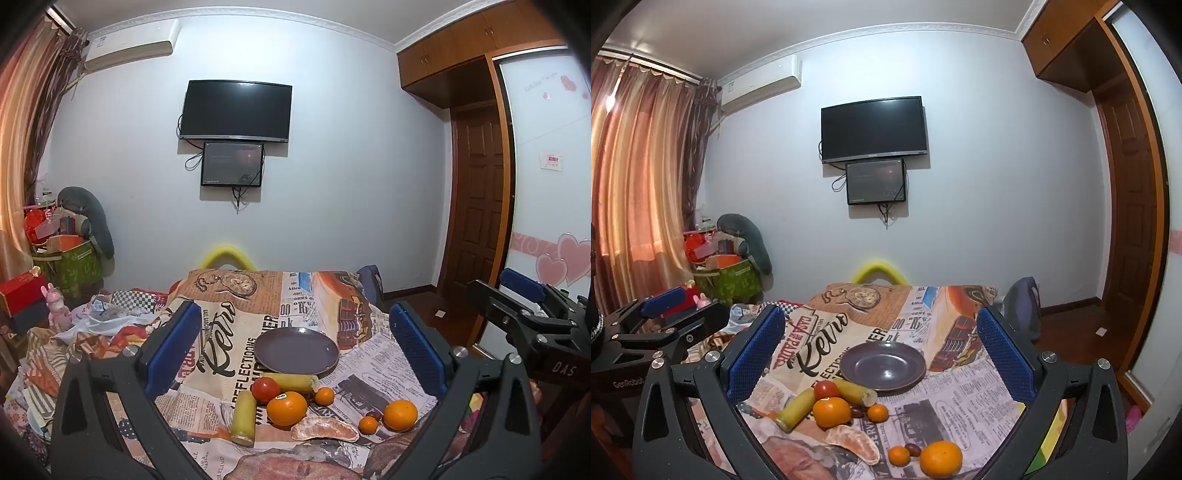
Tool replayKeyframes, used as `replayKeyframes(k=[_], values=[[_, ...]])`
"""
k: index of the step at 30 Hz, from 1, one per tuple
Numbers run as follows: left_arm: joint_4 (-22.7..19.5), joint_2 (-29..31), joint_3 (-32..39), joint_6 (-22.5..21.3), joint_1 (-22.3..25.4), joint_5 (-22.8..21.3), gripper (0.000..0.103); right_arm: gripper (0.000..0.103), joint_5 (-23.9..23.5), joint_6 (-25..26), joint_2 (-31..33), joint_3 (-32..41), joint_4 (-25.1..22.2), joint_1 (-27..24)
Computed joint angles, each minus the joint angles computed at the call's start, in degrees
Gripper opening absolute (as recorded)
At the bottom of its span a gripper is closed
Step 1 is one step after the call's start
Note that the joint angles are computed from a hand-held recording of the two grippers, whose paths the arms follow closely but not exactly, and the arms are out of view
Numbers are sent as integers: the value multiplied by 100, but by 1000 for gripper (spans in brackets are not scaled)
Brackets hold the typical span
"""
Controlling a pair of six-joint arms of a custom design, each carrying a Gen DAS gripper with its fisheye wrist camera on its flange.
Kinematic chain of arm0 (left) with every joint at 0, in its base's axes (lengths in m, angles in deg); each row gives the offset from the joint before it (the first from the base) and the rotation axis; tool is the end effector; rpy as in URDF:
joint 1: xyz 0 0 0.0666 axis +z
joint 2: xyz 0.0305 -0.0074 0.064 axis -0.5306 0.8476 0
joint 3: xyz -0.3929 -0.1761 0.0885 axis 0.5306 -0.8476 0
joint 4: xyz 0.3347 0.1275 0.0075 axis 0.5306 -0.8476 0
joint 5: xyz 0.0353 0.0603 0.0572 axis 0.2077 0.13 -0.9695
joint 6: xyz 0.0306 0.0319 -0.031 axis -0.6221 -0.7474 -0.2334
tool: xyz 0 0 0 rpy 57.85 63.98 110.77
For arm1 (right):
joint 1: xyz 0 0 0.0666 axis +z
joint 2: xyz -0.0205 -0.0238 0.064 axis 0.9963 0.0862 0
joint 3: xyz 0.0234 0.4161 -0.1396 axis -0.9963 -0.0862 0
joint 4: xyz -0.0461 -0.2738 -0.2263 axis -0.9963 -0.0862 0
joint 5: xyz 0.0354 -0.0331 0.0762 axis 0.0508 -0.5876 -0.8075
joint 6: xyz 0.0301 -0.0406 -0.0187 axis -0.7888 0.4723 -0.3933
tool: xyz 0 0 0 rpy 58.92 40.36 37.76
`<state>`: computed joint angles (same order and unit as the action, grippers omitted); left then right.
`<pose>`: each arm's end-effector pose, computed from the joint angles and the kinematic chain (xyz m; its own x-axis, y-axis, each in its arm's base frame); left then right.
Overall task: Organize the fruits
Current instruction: 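Move both grippers toward the fruit on the table, then grasp the green cylinder with the left gripper while the right grasps the large orange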
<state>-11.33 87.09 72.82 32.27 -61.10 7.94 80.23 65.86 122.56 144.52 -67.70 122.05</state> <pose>0.4730 -0.2563 0.4598 -0.2039 0.0066 -0.9790 0.3160 0.9469 -0.0595 0.4612 0.3233 0.4265 -0.1444 0.0372 -0.9888 -0.0728 0.9962 0.0482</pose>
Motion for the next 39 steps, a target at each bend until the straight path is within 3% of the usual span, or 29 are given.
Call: replayKeyframes(k=[18, 21, 25, 29, 32, 39], values=[[-136, 60, 65, -158, -8, 25, 103, 103, -286, -86, 38, -23, -159, -56], [-237, 130, 132, -87, 50, 35, 98, 103, -269, -231, 82, 15, -337, -107], [-627, 300, 338, 84, 215, 155, 85, 100, -276, -441, 184, 128, -876, -226], [-1001, 531, 532, 260, 386, 270, 74, 83, -378, -669, 262, 191, -1403, -346], [-1308, 736, 685, 316, 523, 350, 73, 73, -545, -828, 333, 213, -1767, -450], [-2004, 1247, 995, 351, 751, 356, 74, 73, -1157, -1346, 541, 331, -2643, -739]])
